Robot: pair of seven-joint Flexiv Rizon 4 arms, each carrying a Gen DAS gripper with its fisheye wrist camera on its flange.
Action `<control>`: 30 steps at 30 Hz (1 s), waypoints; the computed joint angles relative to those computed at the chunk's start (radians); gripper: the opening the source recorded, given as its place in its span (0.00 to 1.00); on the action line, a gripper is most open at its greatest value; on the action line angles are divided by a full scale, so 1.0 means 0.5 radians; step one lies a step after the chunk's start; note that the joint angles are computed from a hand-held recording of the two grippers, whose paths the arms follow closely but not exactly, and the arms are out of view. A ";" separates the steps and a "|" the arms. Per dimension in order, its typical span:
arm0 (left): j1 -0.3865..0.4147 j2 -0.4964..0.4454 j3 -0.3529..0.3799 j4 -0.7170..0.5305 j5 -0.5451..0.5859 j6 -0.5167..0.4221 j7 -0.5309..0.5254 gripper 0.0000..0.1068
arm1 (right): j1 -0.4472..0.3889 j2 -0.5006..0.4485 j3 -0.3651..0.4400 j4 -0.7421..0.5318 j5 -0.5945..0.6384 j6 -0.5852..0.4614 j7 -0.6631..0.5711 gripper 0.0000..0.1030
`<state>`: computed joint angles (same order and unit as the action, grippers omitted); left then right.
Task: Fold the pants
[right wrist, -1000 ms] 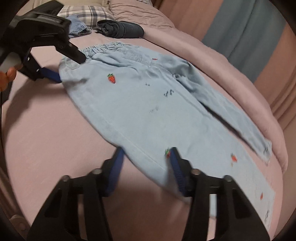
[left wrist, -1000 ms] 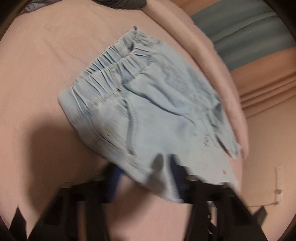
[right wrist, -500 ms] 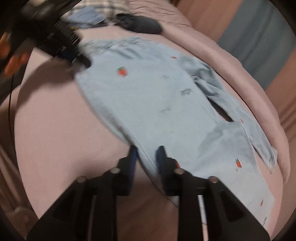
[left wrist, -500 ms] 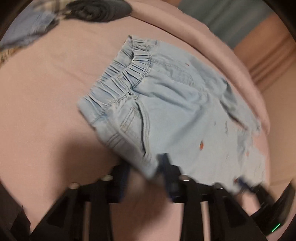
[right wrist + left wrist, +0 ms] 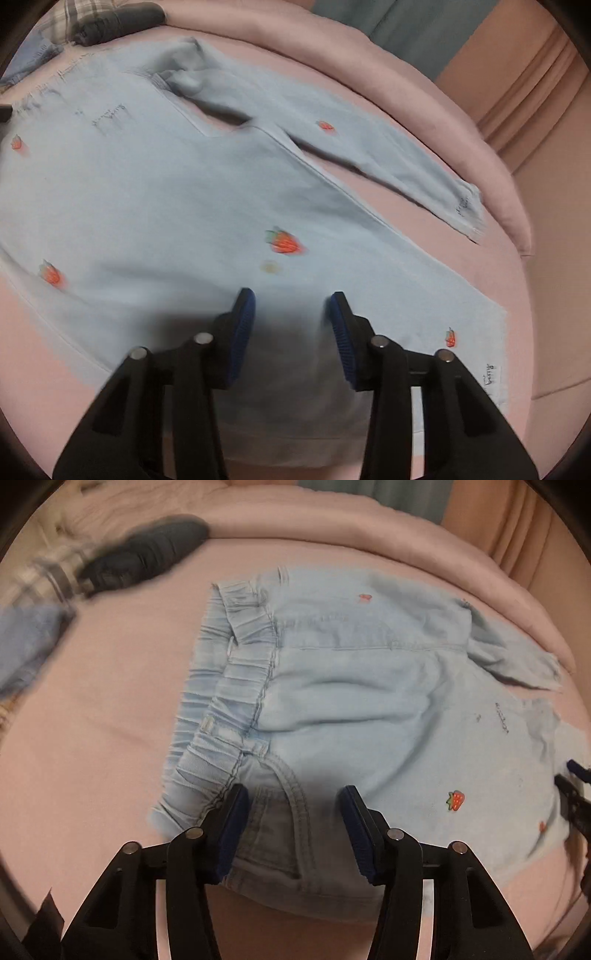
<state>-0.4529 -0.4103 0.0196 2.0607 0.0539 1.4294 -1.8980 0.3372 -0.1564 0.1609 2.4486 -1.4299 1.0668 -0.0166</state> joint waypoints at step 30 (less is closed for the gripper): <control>0.376 -0.924 -0.230 -1.745 -0.428 -1.246 1.268 0.62 | -0.126 -1.225 0.186 -1.930 1.594 -0.199 -2.212 0.48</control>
<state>-0.2648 -0.8726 -0.0955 1.1884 -0.1602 0.8065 -1.2638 0.2744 -0.7691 0.2538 1.4838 -0.6330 0.9674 -1.1225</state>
